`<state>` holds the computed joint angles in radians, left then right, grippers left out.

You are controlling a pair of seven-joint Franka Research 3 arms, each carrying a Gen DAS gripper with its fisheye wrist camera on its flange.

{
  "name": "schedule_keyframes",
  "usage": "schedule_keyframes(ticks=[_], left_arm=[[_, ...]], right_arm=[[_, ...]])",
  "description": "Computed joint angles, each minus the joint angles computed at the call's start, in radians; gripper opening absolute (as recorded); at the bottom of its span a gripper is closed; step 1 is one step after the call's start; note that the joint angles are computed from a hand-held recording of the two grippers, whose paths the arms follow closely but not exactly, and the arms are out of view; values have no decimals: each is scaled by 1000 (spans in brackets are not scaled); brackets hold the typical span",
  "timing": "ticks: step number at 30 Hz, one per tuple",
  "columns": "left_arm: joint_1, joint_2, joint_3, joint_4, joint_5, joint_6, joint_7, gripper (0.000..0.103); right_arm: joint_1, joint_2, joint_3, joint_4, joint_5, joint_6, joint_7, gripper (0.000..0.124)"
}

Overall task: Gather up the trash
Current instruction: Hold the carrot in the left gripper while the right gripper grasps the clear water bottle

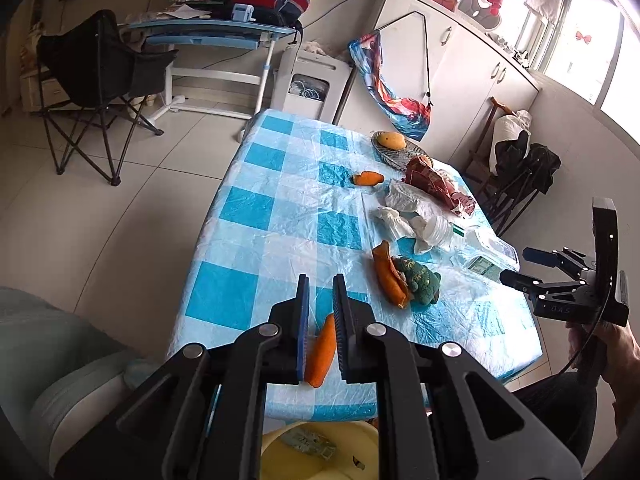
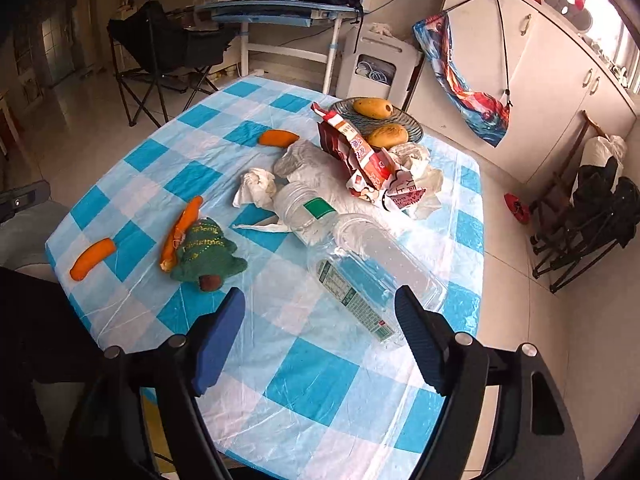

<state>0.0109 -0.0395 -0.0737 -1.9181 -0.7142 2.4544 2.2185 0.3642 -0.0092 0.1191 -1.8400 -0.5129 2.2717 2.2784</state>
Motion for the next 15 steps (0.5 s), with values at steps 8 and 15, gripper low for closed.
schedule_keyframes(ticks=[8,15], left_arm=[[-4,10,-7,1,35,6,-20,11],[-9,21,-17,6,74,16,-42,11]], right_arm=[[46,197,-20,230,-114,-216,-512,93],[20,314,-87,394,116,-325,-747,83]])
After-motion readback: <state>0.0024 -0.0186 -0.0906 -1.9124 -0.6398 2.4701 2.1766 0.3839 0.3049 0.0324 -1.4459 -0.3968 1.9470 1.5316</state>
